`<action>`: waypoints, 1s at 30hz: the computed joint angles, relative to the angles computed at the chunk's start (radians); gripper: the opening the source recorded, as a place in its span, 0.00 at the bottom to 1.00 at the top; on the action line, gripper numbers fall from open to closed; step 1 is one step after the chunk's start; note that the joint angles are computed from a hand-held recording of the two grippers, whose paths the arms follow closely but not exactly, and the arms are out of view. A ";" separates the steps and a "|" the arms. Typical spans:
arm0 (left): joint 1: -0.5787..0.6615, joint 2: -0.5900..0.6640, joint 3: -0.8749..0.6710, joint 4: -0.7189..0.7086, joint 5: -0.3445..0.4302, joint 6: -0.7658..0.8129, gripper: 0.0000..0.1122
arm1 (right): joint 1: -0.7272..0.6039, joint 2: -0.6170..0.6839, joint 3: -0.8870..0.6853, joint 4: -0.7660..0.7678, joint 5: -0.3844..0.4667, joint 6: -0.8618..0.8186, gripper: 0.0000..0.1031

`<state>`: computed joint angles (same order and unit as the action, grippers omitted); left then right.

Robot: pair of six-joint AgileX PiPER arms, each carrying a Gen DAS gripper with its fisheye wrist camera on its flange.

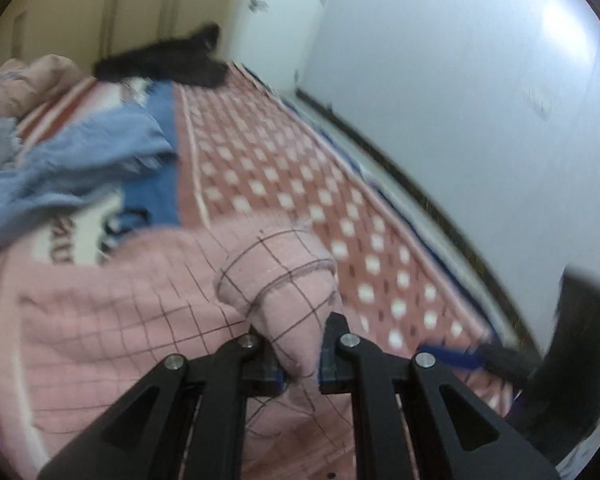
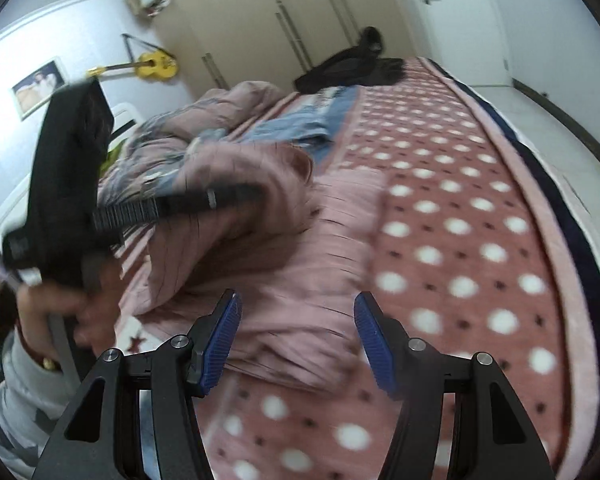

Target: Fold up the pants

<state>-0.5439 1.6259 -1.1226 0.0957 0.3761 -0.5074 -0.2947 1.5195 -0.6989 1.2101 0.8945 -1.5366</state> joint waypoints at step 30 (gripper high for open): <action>0.383 -0.459 0.539 -0.399 0.026 0.546 0.41 | 0.331 -0.045 0.054 -0.095 -0.463 0.274 0.18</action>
